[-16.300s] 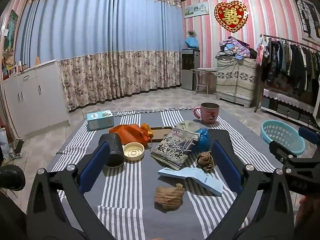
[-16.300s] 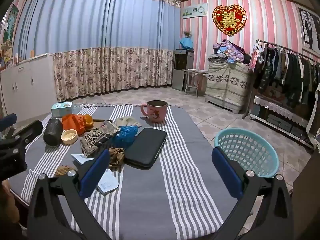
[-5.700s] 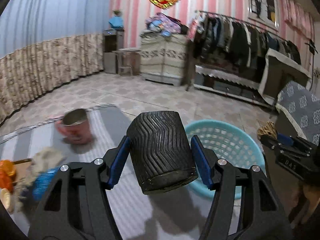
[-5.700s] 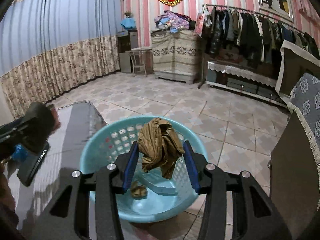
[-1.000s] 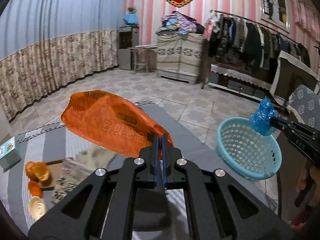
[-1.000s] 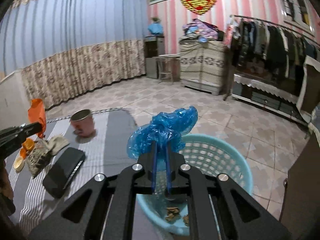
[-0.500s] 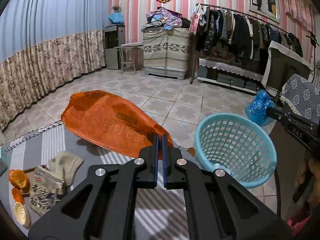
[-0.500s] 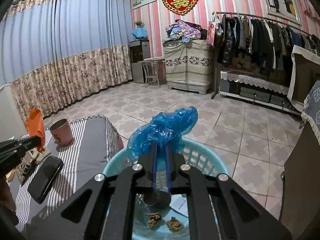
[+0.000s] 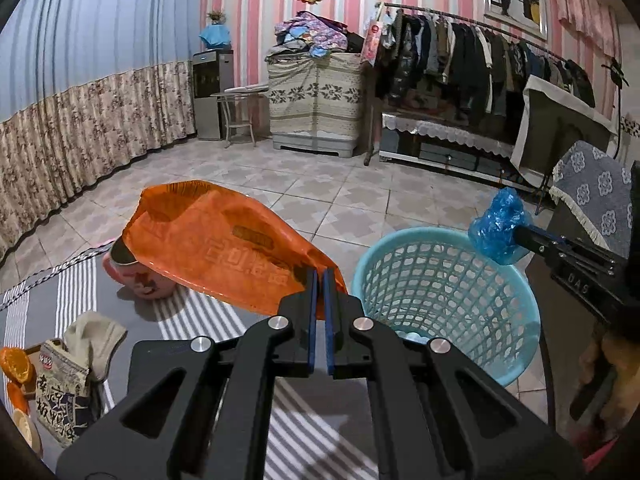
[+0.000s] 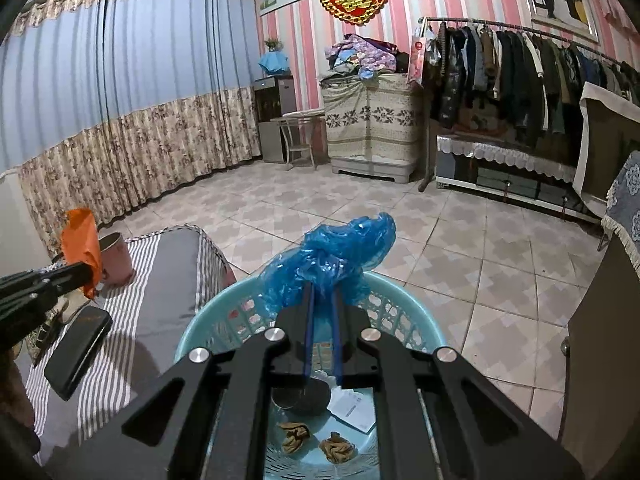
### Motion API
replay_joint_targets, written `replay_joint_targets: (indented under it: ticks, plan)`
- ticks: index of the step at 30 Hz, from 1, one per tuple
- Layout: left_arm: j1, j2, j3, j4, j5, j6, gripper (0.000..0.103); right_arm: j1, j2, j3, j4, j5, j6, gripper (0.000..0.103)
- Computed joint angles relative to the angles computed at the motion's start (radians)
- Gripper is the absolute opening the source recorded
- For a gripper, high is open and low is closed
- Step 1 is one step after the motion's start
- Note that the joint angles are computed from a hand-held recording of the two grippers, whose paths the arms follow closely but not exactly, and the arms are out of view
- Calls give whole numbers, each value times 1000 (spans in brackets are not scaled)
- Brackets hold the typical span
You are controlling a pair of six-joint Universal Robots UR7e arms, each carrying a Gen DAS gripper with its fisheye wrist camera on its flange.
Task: Collect trash
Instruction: 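Carry both bags to the blue basket and open the left tool over it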
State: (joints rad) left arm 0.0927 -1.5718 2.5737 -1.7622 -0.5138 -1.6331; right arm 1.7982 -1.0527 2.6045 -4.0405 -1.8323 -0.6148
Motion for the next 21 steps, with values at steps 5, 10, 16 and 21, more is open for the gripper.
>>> replay_joint_targets:
  ticks: [5, 10, 16, 21]
  plan:
    - [57, 109, 5, -276, 27, 190, 2, -10, -24, 8, -11, -6, -8, 8]
    - [119, 291, 1, -682, 32, 454, 2, -46, -59, 12, 11, 11, -3, 8]
    - [179, 477, -42, -1015, 4, 689, 2, -89, -67, 13, 24, 32, 9, 8]
    - [217, 542, -66, -1131, -26, 780, 2, -110, -63, 15, 12, 22, 11, 8]
